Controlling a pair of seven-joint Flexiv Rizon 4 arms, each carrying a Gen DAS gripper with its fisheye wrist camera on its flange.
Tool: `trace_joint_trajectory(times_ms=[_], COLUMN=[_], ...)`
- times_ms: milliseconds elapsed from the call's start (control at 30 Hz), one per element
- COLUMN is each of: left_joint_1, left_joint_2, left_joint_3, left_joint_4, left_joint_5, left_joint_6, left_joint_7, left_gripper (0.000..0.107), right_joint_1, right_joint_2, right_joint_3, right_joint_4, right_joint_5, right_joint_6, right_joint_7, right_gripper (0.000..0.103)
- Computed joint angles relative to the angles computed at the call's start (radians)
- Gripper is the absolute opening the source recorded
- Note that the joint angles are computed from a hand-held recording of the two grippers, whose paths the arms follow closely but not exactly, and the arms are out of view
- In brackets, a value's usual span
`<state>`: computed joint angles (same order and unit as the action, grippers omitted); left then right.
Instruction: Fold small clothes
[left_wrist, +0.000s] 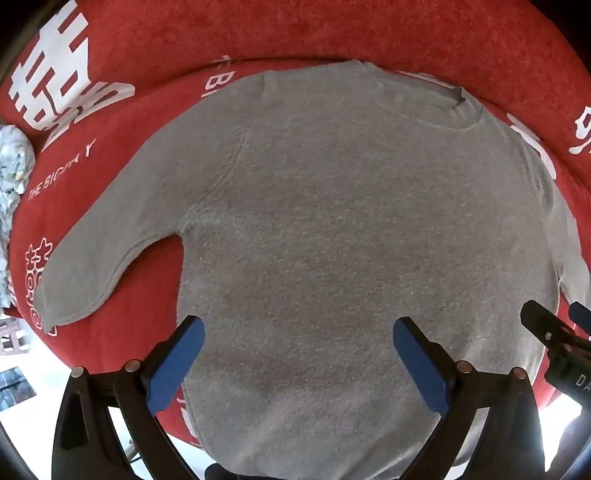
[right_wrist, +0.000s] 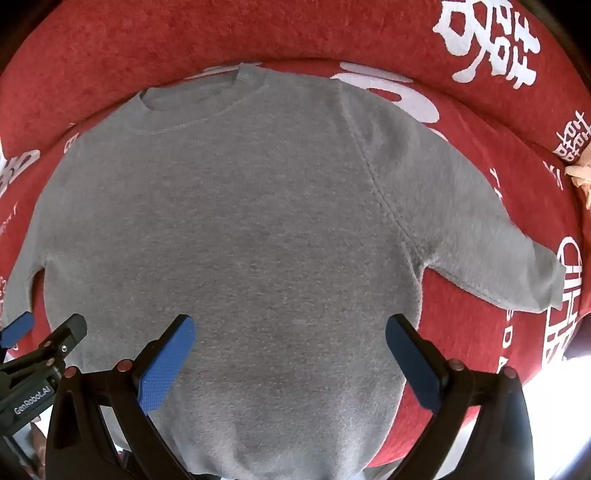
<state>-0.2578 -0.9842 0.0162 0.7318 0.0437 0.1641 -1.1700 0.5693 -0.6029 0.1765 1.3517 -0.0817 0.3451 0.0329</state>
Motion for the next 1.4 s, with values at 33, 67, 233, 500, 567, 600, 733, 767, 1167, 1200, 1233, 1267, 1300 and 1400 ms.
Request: trace_joint_trajectory(times_ms=[33, 67, 233, 500, 567, 600, 733, 767, 1167, 1200, 1233, 1267, 1300, 1400], left_joint_1=[0.000, 0.000, 0.002, 0.001, 0.000, 0.000, -0.005, -0.007, 0.005, 0.005, 0.003, 0.003, 0.003, -0.002], left_joint_2=[0.001, 0.002, 0.023, 0.015, 0.012, 0.010, 0.010, 0.012, 0.012, 0.014, 0.016, 0.017, 0.018, 0.030], left_joint_3=[0.001, 0.001, 0.000, 0.005, 0.007, 0.007, 0.014, 0.017, 0.011, 0.012, 0.015, 0.016, 0.017, 0.022], left_joint_4=[0.002, 0.004, 0.044, 0.031, 0.024, 0.020, 0.021, 0.023, 0.036, 0.041, 0.044, 0.046, 0.047, 0.069], left_joint_5=[0.001, 0.002, 0.002, 0.012, 0.015, 0.016, 0.030, 0.036, 0.021, 0.023, 0.028, 0.029, 0.031, 0.046], left_joint_6=[0.001, 0.002, 0.028, 0.031, 0.028, 0.026, 0.033, 0.036, 0.047, 0.053, 0.059, 0.060, 0.059, 0.084], left_joint_7=[0.000, 0.001, -0.003, 0.000, -0.001, -0.002, -0.006, -0.009, -0.010, -0.012, -0.016, -0.019, -0.021, -0.025], left_gripper=[0.103, 0.103, 0.103, 0.103, 0.103, 0.103, 0.103, 0.103, 0.103, 0.103, 0.103, 0.103, 0.103, 0.103], right_joint_1=[0.000, 0.000, 0.001, 0.006, 0.006, 0.006, 0.000, 0.000, 0.010, 0.010, 0.008, 0.006, 0.005, 0.005], right_joint_2=[0.000, -0.001, -0.003, 0.006, 0.006, 0.006, -0.002, -0.002, -0.005, -0.003, -0.001, 0.002, 0.005, 0.005], right_joint_3=[0.000, 0.000, 0.000, -0.001, 0.000, 0.000, 0.000, 0.000, -0.004, -0.003, -0.003, -0.002, -0.001, 0.001], right_joint_4=[0.000, -0.002, -0.005, 0.016, 0.018, 0.020, -0.003, -0.002, -0.016, -0.013, -0.010, -0.004, 0.001, 0.003], right_joint_5=[0.000, 0.001, 0.002, -0.007, -0.008, -0.008, -0.002, -0.003, -0.014, -0.011, -0.008, -0.005, -0.002, -0.001], right_joint_6=[0.001, 0.000, -0.004, 0.015, 0.020, 0.022, 0.004, 0.004, -0.019, -0.012, -0.005, 0.004, 0.010, 0.013], right_joint_7=[0.000, 0.000, 0.002, 0.010, 0.011, 0.012, 0.002, 0.002, 0.019, 0.022, 0.024, 0.026, 0.027, 0.023], right_gripper=[0.103, 0.103, 0.103, 0.103, 0.103, 0.103, 0.103, 0.103, 0.103, 0.103, 0.103, 0.103, 0.103, 0.103])
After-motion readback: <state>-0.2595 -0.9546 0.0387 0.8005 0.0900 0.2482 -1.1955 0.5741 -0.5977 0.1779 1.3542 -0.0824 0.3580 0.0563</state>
